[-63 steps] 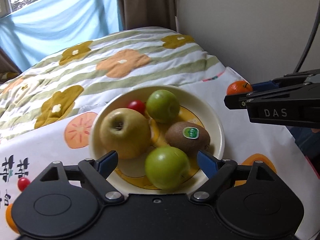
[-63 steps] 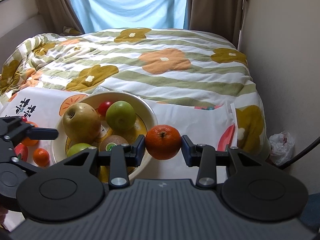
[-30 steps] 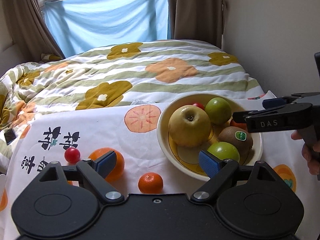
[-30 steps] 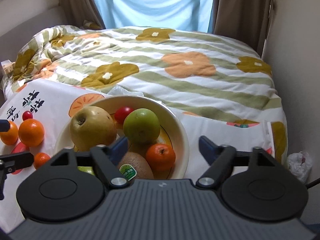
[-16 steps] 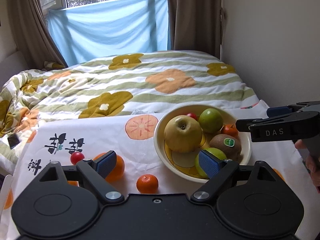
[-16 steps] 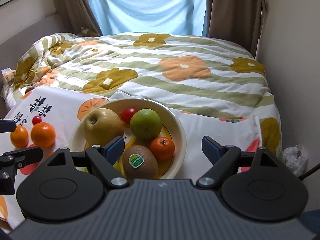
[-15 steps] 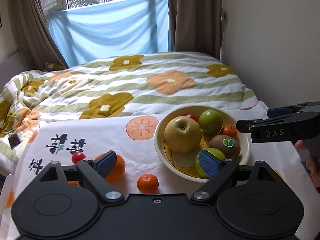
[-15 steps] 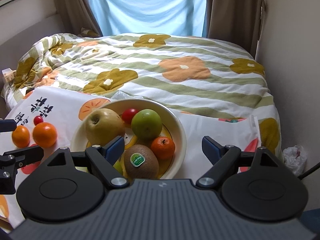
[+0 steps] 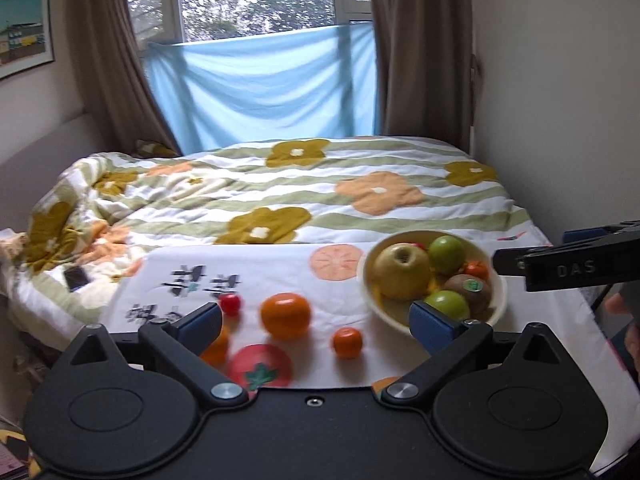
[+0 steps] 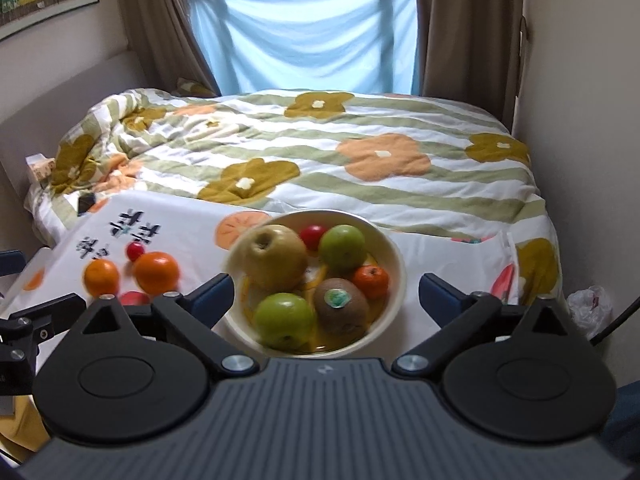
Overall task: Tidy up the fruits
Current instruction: 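Move both grippers back from the bowl toward the remaining fruits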
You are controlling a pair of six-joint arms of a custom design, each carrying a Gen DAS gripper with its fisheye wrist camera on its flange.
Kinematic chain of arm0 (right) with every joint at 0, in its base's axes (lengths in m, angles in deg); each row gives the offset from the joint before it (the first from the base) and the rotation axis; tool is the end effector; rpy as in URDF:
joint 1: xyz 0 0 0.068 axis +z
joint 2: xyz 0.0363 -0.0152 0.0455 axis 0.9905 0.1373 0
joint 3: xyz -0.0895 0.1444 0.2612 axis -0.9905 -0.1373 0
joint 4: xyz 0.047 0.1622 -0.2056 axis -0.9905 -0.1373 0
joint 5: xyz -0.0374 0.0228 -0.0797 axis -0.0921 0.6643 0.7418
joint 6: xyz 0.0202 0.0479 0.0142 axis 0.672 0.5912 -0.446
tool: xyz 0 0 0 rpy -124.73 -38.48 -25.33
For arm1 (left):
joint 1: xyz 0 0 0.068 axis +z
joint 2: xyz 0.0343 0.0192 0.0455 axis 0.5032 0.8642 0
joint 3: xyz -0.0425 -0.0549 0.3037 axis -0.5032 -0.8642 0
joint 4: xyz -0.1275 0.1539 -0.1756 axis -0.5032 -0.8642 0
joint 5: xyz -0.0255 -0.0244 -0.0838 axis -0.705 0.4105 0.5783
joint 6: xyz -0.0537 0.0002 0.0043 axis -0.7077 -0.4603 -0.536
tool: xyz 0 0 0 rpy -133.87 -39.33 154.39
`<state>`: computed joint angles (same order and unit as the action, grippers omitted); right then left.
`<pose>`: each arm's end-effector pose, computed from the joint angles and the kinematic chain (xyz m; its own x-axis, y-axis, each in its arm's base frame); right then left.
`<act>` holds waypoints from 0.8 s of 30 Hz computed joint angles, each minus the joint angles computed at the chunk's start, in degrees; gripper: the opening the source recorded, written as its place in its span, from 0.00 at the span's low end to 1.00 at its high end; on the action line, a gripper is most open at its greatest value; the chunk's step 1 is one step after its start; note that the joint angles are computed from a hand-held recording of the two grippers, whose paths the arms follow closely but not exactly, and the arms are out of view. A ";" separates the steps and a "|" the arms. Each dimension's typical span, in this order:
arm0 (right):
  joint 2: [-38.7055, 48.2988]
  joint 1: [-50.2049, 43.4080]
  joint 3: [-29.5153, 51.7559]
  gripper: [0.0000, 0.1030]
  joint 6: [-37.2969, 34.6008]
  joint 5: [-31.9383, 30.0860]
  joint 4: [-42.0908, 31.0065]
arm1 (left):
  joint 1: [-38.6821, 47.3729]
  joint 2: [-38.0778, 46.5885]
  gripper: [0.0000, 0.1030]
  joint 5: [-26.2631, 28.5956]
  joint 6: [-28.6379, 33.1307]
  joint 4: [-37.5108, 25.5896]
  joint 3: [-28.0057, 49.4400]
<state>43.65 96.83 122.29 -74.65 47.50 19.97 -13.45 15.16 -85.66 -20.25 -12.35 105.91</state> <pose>0.3326 0.0879 0.1487 -0.6342 -0.0706 -0.7699 -0.2067 0.9751 0.0809 0.2597 -0.2185 0.1488 -0.5880 0.0813 -0.8047 0.0034 0.9952 0.0981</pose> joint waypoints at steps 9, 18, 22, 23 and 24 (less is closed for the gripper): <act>-0.09 10.39 -0.05 1.00 7.66 9.50 -0.72 | 8.45 -6.49 0.99 3.27 6.79 5.07 -9.12; 7.52 19.56 5.88 1.00 18.65 17.54 -2.79 | 23.08 -4.76 0.99 17.99 19.45 14.82 -13.66; 12.51 22.70 10.17 1.00 22.74 21.73 -4.56 | 29.18 -0.23 0.98 25.85 25.35 17.98 -12.41; 13.77 23.30 11.35 1.00 23.48 22.60 -5.17 | 30.35 1.16 0.98 27.44 26.78 18.81 -12.07; 15.02 23.74 12.58 1.00 24.12 23.26 -5.83 | 31.69 2.78 0.98 29.15 28.29 19.25 -11.23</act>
